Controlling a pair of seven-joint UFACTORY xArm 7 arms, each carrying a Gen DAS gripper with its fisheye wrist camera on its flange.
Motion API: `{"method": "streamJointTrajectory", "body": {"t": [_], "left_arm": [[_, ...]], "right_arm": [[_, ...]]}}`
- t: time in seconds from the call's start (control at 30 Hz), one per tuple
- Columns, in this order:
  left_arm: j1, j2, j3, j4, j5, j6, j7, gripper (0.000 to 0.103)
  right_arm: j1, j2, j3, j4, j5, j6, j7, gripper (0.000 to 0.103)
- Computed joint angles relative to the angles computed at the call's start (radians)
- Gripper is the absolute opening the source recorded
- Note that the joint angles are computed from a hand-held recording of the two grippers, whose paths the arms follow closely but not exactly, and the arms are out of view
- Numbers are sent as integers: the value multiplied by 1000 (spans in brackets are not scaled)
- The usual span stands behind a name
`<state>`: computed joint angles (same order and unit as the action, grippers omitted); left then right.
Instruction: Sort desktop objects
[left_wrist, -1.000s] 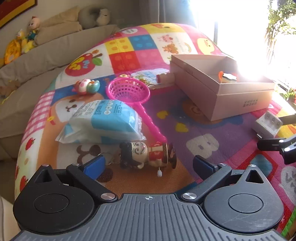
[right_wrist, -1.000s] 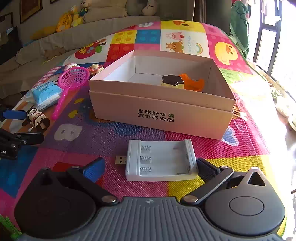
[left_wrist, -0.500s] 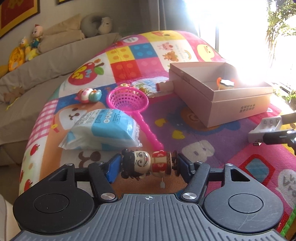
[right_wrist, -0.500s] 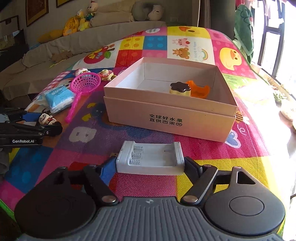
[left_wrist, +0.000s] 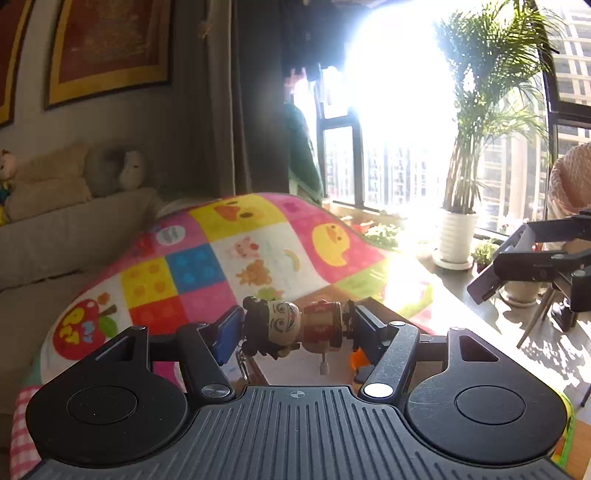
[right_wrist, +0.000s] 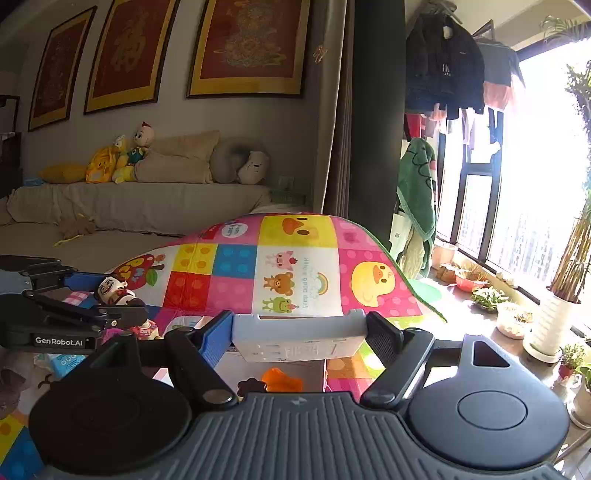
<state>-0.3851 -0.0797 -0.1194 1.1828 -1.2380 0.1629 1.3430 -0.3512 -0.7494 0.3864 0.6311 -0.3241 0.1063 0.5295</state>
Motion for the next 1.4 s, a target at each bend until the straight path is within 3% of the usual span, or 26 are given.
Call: {"method": "streamJointTrajectory", "body": {"t": [0.07, 0.17, 0.2, 0.27, 0.33, 0.5, 0.67, 0.77, 0.87, 1.07, 1.2, 1.23, 1.3, 1.33, 1.37, 1.4], "left_arm": [[8, 90, -11, 98, 82, 29, -92, 72], [36, 155, -39, 153, 185, 22, -207, 93], [51, 149, -50, 139, 175, 15, -205, 95], [82, 100, -61, 75, 103, 30, -140, 96], [86, 42, -47, -15, 102, 32, -135, 96], [58, -94, 10, -237, 203, 27, -196, 97], [29, -215, 58, -417, 265, -14, -222, 100], [31, -265, 81, -490, 321, -29, -270, 101], [45, -288, 99, -534, 394, -29, -329, 102], [58, -266, 119, -563, 489, -125, -460, 102], [171, -223, 19, -570, 587, -232, -598, 102], [215, -214, -16, -572, 609, -246, -635, 102], [194, -206, 20, -571, 611, -240, -664, 102], [158, -208, 64, -568, 602, -227, -667, 102], [86, -210, 137, -566, 577, -232, -653, 102], [23, -213, 200, -566, 559, -241, -644, 102]], "right_arm": [[-14, 36, 6, 13, 1, -5, 4, 77], [-39, 78, 24, 21, -8, -10, 18, 77], [-37, 84, 20, 16, -9, -11, 20, 77], [-18, 100, 0, 4, -4, -17, 19, 77], [0, 124, -15, -1, 3, -14, 19, 77], [46, 221, -23, 21, 6, -16, 29, 77], [-12, 312, 57, 72, -50, -25, 100, 79], [37, 330, 31, 75, -63, -19, 125, 87], [101, 312, 8, 58, -72, 2, 118, 88], [188, 318, -10, 100, -112, 70, 86, 92], [277, 408, -55, 226, -106, 106, 20, 92], [310, 449, -76, 278, -91, 126, -9, 91], [390, 553, -124, 403, -55, 183, -111, 76], [418, 614, -134, 479, -50, 234, -160, 60], [438, 681, -136, 562, -60, 293, -193, 52], [456, 753, -136, 648, -88, 356, -211, 52]]}}
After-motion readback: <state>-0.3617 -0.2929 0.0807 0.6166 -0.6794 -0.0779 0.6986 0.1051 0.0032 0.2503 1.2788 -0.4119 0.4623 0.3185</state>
